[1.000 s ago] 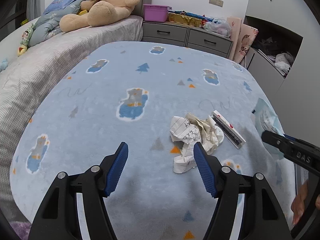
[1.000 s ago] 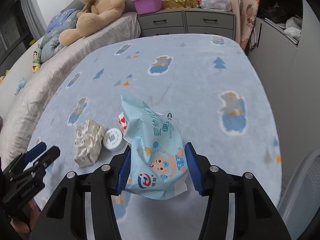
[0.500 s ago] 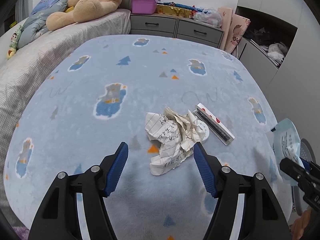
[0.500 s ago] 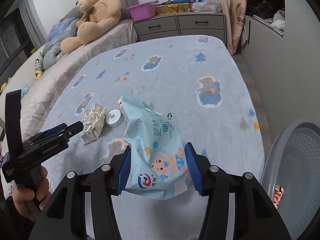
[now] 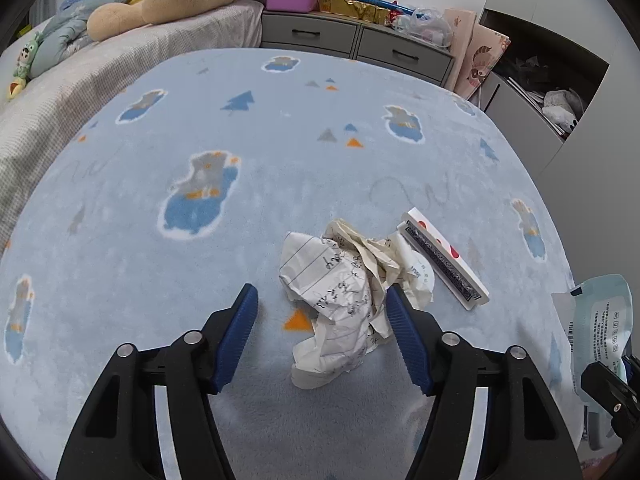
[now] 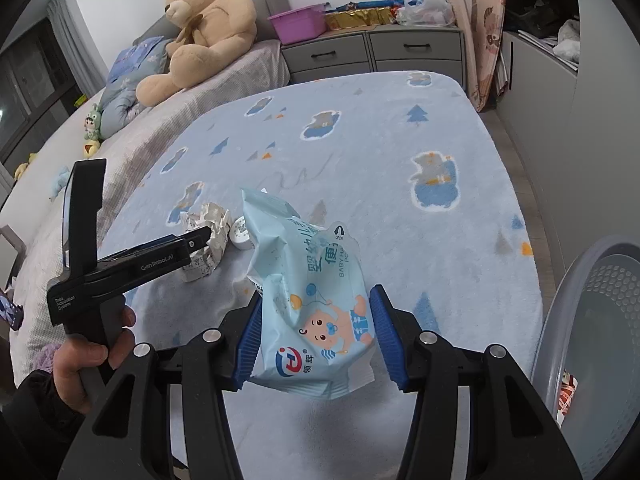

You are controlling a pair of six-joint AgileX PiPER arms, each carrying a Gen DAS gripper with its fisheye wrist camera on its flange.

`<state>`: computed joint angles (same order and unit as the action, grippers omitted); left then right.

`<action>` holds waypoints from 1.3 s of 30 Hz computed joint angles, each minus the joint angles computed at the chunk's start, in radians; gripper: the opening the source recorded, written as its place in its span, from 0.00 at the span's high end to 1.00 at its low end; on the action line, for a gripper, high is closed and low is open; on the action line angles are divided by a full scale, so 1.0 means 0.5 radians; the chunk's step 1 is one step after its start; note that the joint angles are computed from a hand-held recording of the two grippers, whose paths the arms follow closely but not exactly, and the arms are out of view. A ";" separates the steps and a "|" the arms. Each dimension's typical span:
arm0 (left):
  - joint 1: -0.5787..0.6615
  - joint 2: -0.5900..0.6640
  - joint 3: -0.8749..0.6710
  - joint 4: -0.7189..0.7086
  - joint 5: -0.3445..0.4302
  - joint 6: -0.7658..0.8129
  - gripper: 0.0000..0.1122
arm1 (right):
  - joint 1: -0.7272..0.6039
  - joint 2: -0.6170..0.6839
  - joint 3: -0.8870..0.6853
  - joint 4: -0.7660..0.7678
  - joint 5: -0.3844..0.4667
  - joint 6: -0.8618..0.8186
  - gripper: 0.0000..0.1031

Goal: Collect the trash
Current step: 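Grasp the crumpled white paper with the left tool while the right tool holds the wipes, then carry the paper and wipe pack over the wastebasket with both tools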

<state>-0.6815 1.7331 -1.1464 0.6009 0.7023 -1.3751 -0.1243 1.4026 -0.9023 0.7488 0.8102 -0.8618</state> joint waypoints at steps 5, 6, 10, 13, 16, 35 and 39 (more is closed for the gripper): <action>0.020 -0.002 0.024 -0.037 -0.091 0.047 0.64 | 0.007 0.005 0.004 -0.008 -0.019 0.019 0.51; 0.018 -0.006 0.029 -0.037 -0.099 0.046 0.65 | 0.010 0.008 0.005 -0.012 -0.024 0.025 0.51; 0.003 -0.038 0.060 -0.012 -0.092 0.003 0.67 | 0.015 0.010 0.009 -0.022 -0.038 0.032 0.51; -0.029 -0.083 0.092 0.037 -0.056 -0.060 0.67 | 0.011 0.007 0.017 -0.025 -0.050 0.029 0.51; -0.081 -0.130 0.106 0.109 0.034 -0.136 0.67 | -0.003 -0.009 0.026 -0.018 -0.050 0.020 0.51; -0.606 -0.300 -0.028 0.387 0.623 -0.384 0.67 | -0.268 -0.310 0.199 0.031 0.085 -0.108 0.51; -0.707 -0.269 -0.093 0.394 0.683 -0.417 0.67 | -0.371 -0.367 0.219 0.039 0.128 -0.156 0.51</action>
<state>-1.0350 1.5985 -1.1927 0.7981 1.0439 -1.5836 -0.3098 1.2193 -0.7927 0.7682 0.8741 -0.9396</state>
